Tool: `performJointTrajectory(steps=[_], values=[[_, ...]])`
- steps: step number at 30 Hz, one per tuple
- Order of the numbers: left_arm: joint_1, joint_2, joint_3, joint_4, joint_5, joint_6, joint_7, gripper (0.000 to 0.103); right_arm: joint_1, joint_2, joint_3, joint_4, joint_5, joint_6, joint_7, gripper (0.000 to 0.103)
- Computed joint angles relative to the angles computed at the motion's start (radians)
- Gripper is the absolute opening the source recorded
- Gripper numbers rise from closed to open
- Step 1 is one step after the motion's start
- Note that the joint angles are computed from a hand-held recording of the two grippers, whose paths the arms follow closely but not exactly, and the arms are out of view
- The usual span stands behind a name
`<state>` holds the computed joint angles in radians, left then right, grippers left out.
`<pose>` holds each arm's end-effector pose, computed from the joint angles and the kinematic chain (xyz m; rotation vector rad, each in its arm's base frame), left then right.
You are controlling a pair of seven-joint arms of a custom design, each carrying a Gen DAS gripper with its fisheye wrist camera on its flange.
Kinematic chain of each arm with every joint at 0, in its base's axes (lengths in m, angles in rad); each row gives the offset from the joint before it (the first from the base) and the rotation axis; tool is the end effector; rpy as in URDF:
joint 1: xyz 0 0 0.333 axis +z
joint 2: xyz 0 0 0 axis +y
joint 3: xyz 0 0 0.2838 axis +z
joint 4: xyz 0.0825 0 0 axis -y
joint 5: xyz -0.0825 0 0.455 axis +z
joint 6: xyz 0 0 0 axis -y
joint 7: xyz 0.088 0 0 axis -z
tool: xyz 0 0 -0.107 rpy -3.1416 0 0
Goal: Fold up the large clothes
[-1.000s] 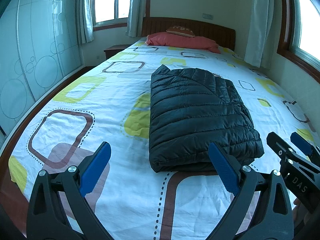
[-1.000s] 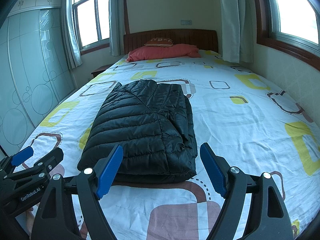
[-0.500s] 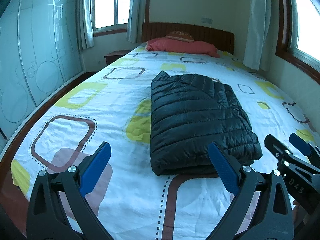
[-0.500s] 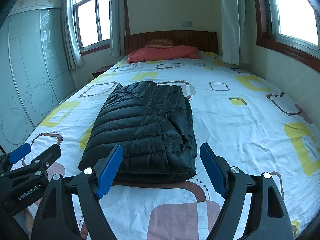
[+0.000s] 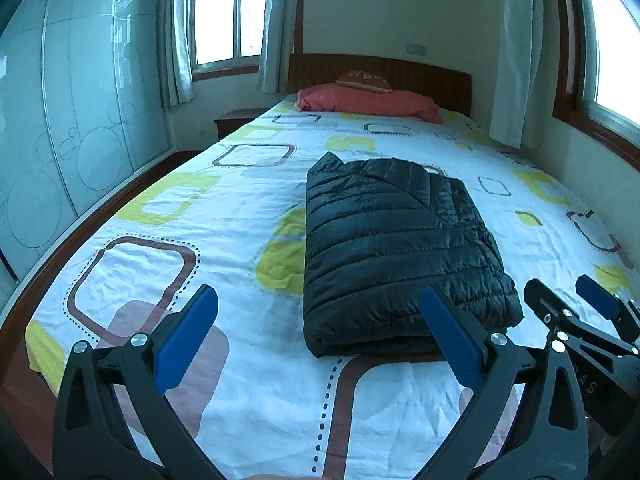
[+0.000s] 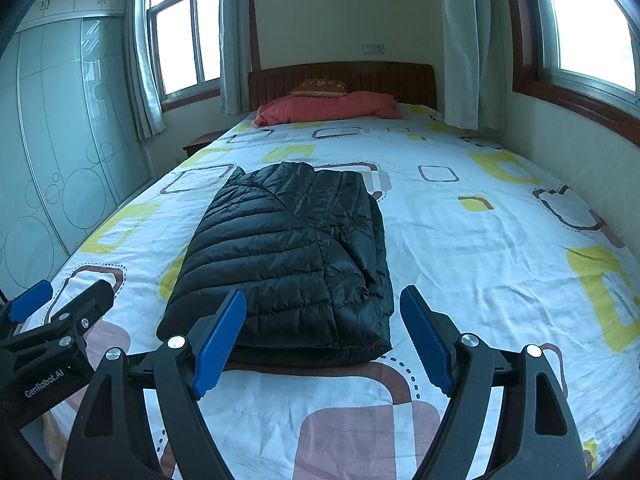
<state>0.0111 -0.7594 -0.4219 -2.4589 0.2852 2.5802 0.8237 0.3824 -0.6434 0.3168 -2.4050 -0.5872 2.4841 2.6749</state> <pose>0.4318 -0.2181 0.5845 -1.7478 1.5231 -0.8079 0.3742 0.3359 0.5648 -1.6030 1.6815 -0.7811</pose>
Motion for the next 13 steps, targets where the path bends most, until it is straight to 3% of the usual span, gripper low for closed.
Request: performJointTrajectory(steps=[2,5,13], values=[[0.003,0.007,-0.006,0.011,0.006,-0.027,0.002,0.101,0.001,-0.001,-0.002,-0.003,0.003,0.001,-0.002,0.078],[-0.014,0.017,0.013,0.005,-0.003,-0.001,0.021,0.101,0.002,0.000,-0.003,-0.005,0.005,0.003,-0.006,0.078],[0.018,0.057,0.002,0.015,0.014,0.025,0.004,0.101,-0.007,0.004,-0.006,-0.017,0.004,0.021,0.001,0.080]])
